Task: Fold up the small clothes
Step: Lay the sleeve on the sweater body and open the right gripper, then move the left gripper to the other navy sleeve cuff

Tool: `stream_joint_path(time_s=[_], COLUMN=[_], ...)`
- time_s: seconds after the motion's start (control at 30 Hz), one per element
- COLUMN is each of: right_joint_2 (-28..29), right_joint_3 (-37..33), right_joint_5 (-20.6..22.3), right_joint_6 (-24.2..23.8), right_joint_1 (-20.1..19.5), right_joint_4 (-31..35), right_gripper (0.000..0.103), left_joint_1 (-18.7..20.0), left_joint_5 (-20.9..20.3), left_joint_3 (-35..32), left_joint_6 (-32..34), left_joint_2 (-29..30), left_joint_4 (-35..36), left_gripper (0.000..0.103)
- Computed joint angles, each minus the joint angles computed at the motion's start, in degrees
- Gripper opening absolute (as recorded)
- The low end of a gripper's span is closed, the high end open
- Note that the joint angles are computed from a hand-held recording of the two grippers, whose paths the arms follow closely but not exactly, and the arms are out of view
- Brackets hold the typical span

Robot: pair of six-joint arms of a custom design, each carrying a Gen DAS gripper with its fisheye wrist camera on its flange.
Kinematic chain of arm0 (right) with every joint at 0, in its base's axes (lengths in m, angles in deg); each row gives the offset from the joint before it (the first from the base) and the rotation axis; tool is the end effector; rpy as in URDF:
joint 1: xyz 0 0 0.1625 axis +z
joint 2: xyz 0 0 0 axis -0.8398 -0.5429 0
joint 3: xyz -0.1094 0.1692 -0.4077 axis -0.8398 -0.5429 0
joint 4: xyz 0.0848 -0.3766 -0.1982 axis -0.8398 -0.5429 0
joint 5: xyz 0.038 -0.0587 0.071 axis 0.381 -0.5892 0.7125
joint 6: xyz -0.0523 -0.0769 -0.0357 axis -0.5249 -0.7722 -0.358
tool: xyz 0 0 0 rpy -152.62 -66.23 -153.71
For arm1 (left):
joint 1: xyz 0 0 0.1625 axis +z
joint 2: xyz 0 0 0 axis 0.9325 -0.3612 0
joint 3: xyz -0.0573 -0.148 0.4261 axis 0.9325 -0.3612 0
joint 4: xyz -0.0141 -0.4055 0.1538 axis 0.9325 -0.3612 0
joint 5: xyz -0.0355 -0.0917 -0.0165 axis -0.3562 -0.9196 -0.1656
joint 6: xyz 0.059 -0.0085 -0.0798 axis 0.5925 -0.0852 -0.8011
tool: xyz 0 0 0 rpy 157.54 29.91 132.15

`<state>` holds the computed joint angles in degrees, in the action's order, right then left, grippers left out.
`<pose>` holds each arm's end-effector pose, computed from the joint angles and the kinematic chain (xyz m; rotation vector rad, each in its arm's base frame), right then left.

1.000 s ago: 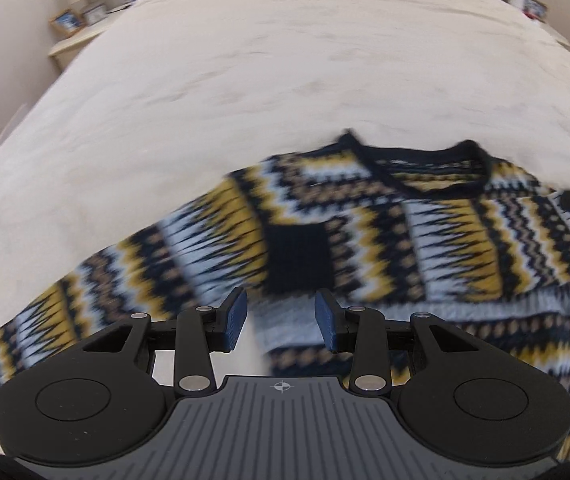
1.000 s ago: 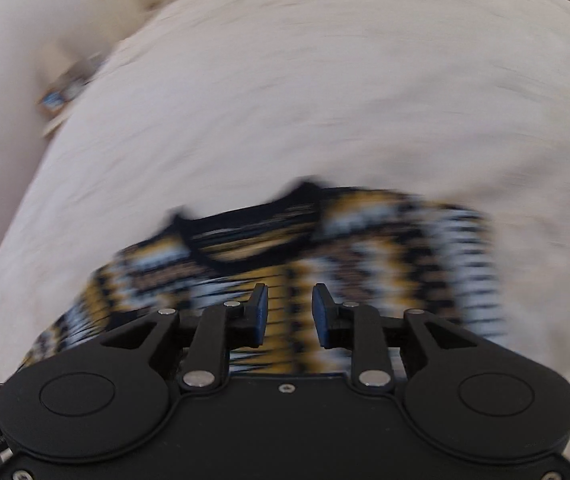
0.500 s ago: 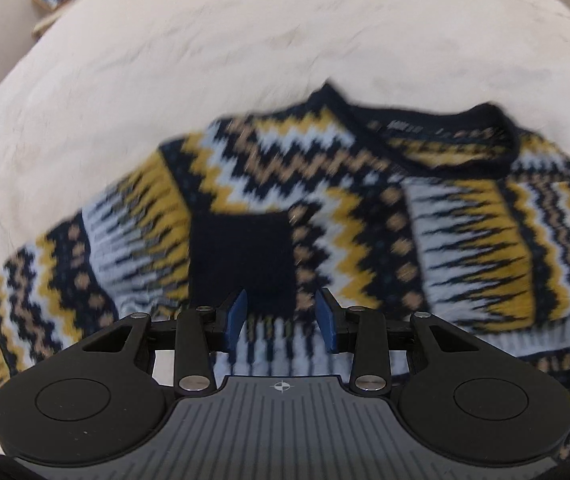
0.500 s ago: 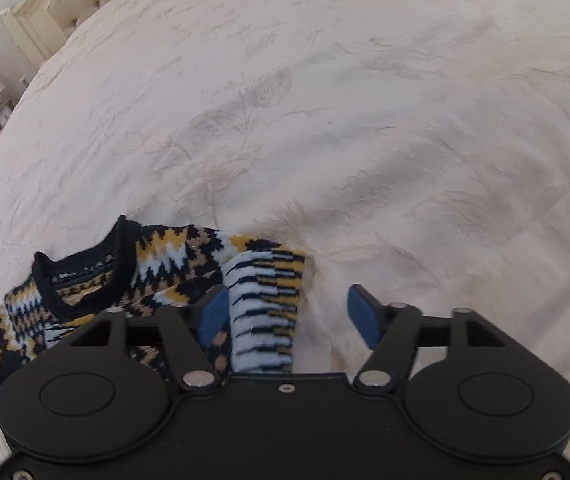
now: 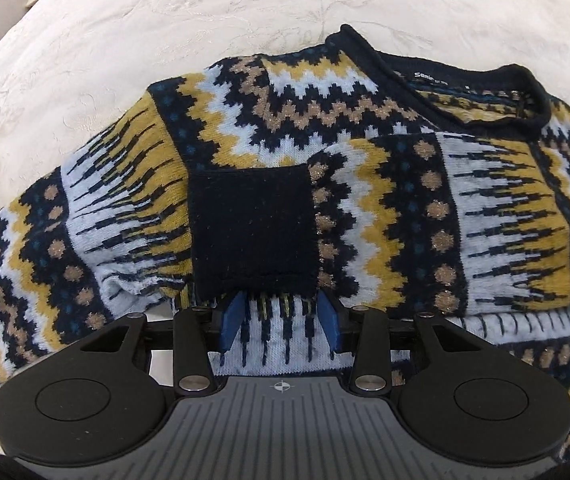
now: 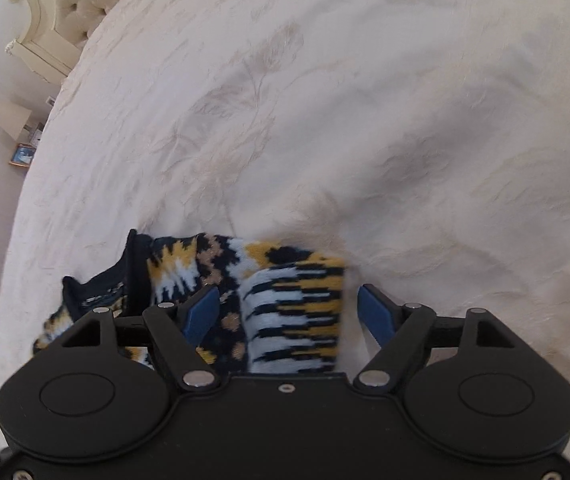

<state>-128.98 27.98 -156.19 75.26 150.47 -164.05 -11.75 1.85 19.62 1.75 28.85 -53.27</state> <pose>0.1093 -0.5769 0.2588 -1.0243 -2.3676 1.1490 -0.2756 -0.7826 0.1873 1.1232 2.2134 0.0016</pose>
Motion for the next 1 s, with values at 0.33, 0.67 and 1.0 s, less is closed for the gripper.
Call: stream_joint_path(time_s=[0.33,0.67,1.0], right_joint_2=[4.5,0.3,2.5], right_joint_3=[-10.4,-2.8,-2.1], right_joint_5=[-16.4,-18.0,-19.7], right_joint_6=[-15.6,-10.9,-3.5], right_joint_1=[5.8,6.8,8.9], right_joint_4=[16.9,6.9,25.2], right_gripper=[0.035,0.073,0.074], left_joint_1=[0.1,-0.1,-1.0], left_joint_5=[-0.2,0.5,0.1], left_joint_3=[-0.4,-0.8,0.4], left_joint_6=[-0.3,-1.8,-3.6], left_joint_2=[0.2,0.2,-2.1], left_joint_4=[0.3,1.7,0.2], left_gripper=[0.040,0.040,0.040])
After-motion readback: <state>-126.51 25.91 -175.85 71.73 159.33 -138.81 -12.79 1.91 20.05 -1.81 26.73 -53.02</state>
